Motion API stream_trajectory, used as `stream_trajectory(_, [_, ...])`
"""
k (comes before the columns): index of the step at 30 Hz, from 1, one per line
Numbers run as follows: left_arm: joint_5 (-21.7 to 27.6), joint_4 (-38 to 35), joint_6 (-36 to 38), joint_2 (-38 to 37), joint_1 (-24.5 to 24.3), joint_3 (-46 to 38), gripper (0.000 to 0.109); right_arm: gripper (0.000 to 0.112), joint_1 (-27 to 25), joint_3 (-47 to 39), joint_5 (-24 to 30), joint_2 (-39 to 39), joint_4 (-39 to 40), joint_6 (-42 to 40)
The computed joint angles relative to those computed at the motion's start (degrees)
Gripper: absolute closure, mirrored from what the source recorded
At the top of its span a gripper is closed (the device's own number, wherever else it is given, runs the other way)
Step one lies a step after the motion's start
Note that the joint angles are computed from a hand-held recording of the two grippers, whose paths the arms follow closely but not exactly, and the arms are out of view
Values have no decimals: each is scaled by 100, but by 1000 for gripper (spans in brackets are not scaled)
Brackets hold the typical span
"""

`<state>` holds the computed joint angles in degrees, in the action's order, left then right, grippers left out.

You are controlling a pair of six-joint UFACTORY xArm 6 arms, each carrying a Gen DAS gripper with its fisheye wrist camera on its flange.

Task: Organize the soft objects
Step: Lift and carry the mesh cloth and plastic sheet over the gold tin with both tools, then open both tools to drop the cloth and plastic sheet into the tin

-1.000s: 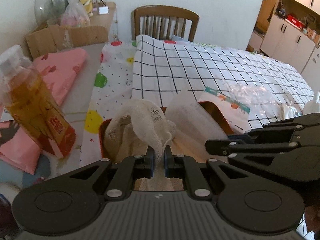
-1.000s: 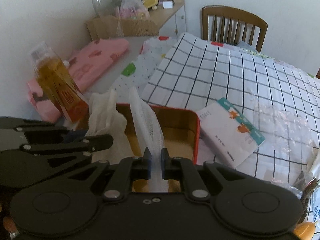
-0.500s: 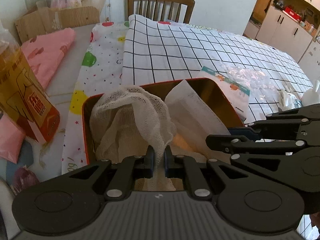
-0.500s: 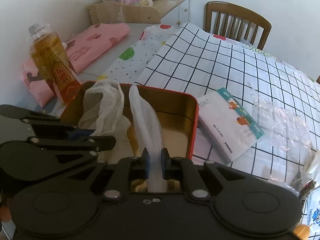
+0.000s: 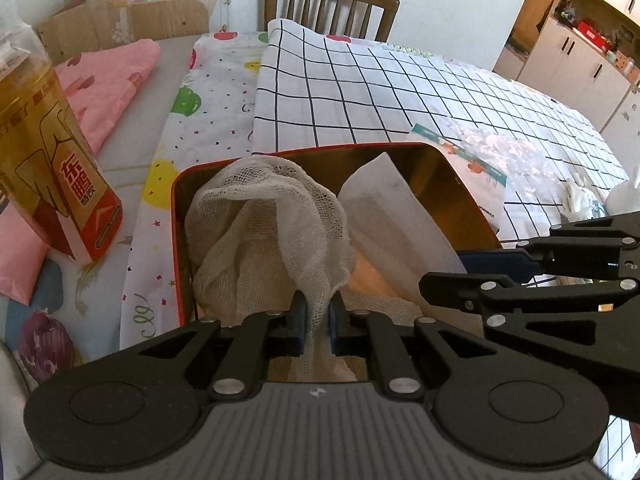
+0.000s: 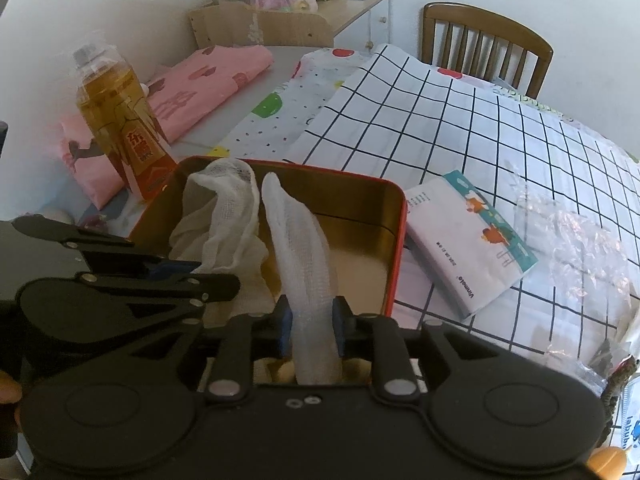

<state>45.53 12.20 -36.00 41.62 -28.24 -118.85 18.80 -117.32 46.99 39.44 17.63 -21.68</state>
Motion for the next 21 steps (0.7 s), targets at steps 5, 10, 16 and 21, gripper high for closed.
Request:
stream_trajectory(5, [-67,65,-86,-103,-13,150,96,78,1,297,-214,-195,86,-101])
stream_trajectory(10, [-184,222,-286,-278,-24,389,85,73,-22,508,-352,-344,177,-120])
stream_trajectory(16, [-293,494,-537,-498,-72,631,79,69,-73,892,-592,-640,403,-253])
stream_trajectory(21, [-339,823,-819,-707,-143,839,78,65,-133,1236,-775,-926,598,-413])
